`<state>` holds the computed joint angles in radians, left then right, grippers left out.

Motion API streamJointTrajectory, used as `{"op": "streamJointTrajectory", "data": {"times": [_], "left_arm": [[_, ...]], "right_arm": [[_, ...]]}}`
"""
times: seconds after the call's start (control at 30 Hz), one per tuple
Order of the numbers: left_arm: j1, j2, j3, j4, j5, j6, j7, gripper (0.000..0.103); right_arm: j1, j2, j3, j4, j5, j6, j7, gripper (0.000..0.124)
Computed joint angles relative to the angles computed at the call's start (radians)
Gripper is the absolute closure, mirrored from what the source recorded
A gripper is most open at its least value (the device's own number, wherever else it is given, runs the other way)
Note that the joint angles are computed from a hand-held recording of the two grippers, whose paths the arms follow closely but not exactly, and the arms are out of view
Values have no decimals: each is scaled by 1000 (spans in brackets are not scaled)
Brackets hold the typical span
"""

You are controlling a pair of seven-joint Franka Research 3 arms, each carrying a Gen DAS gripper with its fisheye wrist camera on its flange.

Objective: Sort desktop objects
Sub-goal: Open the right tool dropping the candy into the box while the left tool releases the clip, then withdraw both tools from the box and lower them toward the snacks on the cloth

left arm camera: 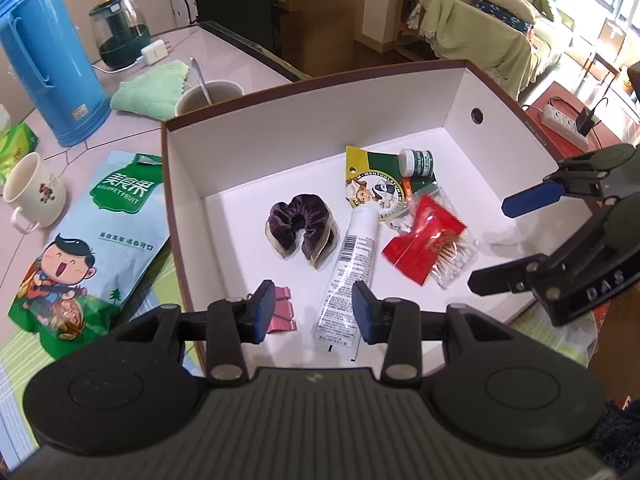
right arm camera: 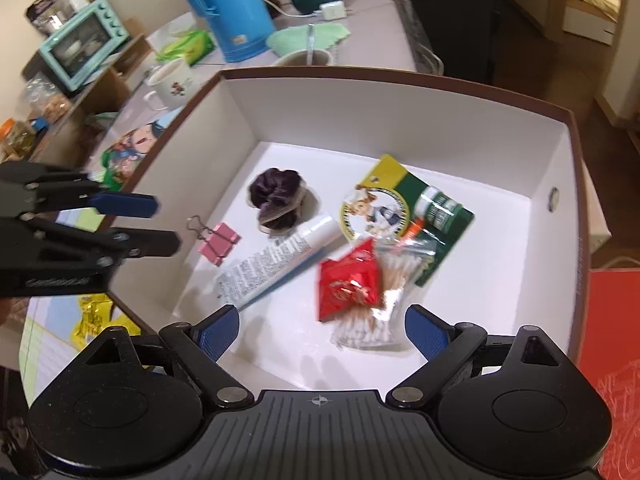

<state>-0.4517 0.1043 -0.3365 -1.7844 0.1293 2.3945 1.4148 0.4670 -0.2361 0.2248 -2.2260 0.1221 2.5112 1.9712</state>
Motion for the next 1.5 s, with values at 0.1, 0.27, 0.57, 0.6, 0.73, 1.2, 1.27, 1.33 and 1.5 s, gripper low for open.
{"op": "streamJointTrajectory", "data": {"times": [0.1,0.27,0.57,0.6,0.73,1.2,1.27,1.33,1.5], "left_arm": [[-5,-23,0,-15,12,-6,-37,56],[-15,-58,-3,-35,49,-28,-97,47],[-26,-118,-11,-76,89,-23,-167,39],[-28,-125,-12,-81,92,-23,-172,39],[-32,-157,-16,-109,91,-14,-183,38],[-50,-283,-23,-230,72,17,-214,37],[-52,-299,-23,-243,70,20,-218,37],[-54,-313,-24,-257,69,23,-223,37],[-59,-350,-19,-295,54,39,-226,37]], "right_arm": [[-13,-6,13,7,-46,-30,46,31],[-17,-25,22,1,-90,-55,88,31],[-23,-94,48,-43,-134,-45,154,31],[-24,-104,52,-50,-140,-42,164,31],[-34,-149,70,-80,-161,-26,202,31],[-47,-274,127,-149,-193,-22,286,31],[-46,-289,134,-157,-193,-22,293,31],[-47,-301,140,-164,-194,-22,302,31],[-49,-335,159,-190,-199,7,325,31]]}}
